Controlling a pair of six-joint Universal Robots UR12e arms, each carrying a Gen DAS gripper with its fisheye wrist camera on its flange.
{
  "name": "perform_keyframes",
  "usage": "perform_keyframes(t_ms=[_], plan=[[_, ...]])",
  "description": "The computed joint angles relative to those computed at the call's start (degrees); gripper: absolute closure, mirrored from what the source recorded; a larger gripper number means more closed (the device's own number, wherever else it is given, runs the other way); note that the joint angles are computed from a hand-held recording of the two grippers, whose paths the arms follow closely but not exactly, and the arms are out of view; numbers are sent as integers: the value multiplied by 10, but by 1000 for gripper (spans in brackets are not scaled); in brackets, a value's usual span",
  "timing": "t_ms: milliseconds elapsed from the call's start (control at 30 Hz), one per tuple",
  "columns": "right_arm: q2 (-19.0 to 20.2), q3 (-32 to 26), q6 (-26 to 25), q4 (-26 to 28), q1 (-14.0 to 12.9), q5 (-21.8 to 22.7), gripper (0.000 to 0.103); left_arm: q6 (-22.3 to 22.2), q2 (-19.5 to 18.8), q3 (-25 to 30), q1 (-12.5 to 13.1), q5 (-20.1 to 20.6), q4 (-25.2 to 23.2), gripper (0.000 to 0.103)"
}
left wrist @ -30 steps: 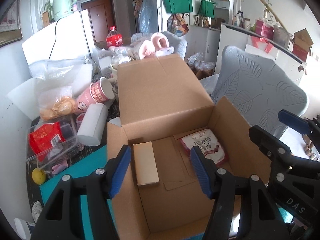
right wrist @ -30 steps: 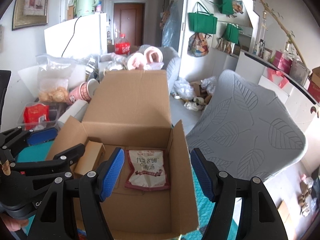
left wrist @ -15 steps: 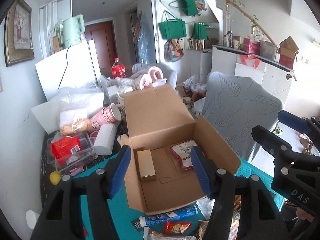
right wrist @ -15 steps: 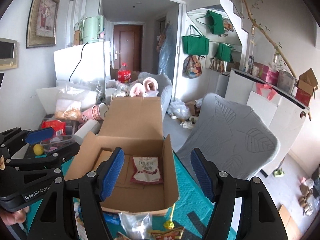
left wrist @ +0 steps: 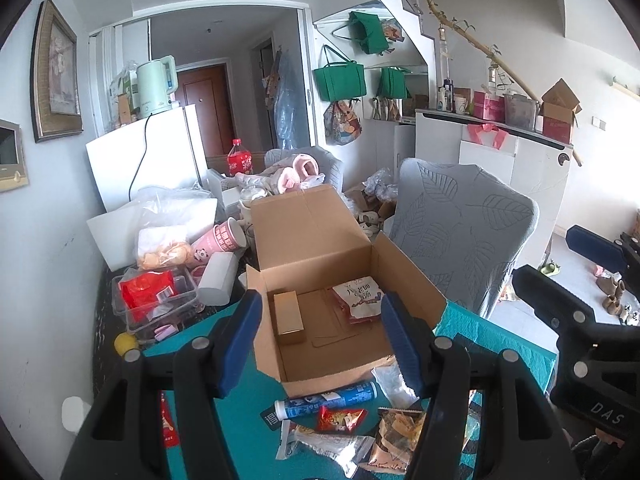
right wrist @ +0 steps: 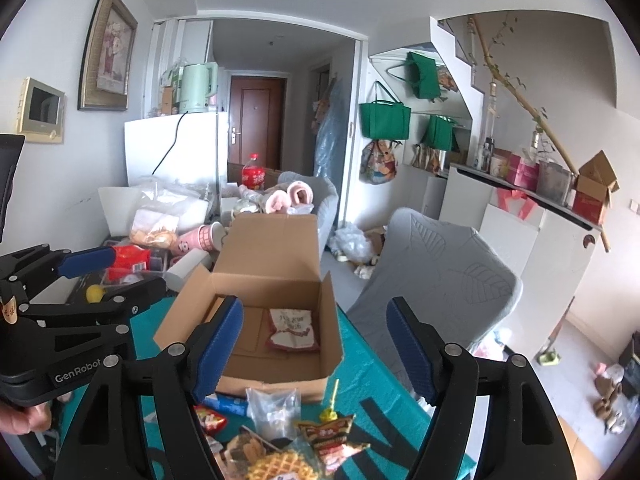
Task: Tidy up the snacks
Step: 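Withdraw both grippers from the box back toward the snacks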
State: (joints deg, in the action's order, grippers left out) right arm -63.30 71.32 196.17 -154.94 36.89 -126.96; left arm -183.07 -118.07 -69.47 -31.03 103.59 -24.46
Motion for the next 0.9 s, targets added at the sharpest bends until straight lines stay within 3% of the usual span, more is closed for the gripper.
perform_keyframes(t_ms=[200,433,900], plan=[[-15,29,7,-25,13,-11,15,5,22,-43,-6,9,21,41],[-29,64,34,-24,26,-12,10,-3,43,-89,-10,10,24,41],[-49,140,138,1,23,58,10,-20,54,-152,-5,-37,2,41]])
